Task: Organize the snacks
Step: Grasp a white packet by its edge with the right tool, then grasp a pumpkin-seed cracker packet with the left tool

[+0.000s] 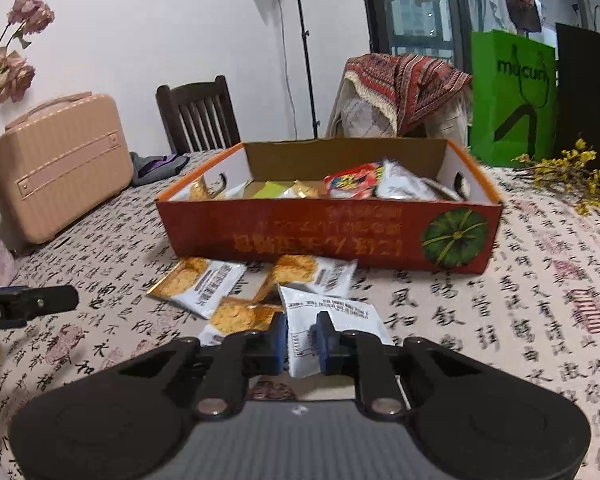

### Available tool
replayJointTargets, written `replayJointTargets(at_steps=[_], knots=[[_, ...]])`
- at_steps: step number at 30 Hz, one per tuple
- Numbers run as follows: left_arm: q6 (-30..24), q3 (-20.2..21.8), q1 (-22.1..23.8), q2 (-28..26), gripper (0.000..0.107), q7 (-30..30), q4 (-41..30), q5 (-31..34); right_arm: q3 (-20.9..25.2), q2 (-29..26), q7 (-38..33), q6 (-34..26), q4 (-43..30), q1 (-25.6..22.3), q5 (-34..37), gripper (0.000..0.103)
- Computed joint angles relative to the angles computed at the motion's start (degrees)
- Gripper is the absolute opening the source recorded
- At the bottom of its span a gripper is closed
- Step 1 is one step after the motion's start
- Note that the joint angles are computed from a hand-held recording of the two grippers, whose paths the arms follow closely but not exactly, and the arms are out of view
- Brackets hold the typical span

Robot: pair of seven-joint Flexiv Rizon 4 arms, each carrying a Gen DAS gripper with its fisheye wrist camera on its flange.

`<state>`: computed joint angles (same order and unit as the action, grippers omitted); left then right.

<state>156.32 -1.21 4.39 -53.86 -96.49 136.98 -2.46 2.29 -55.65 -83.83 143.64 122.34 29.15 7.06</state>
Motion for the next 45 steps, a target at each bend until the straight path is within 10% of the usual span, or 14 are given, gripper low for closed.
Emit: replayJointTargets(at_steps=[11, 19, 32, 45], knots=[[-0.88, -0.15, -0.74, -0.01, 0.103, 0.35, -0.34, -0.44, -2.8, 0.12, -2.61, -3.63, -0.05, 1.03, 2.42, 0.092], [-0.46, -0.13, -0.19, -0.42, 0.103, 0.02, -0.22, 0.23, -5.01, -1.1, -2.39, -14.26, -6.18, 1.73, 3.85, 0.103], [-2.92, -0.53, -2.23, 0.17, 0.103, 0.8, -0.82, -1.29, -3.84, -1.37, -4.61, -3.38, -1.52, 2.83, 4.98, 0.028], [-10.75, -2.8, -7.83, 1.72, 0.103, 4.39, -5.28, -3.28, 1.93, -4.19, 4.79, 11.15, -0.83, -9.23, -1.98, 0.016]])
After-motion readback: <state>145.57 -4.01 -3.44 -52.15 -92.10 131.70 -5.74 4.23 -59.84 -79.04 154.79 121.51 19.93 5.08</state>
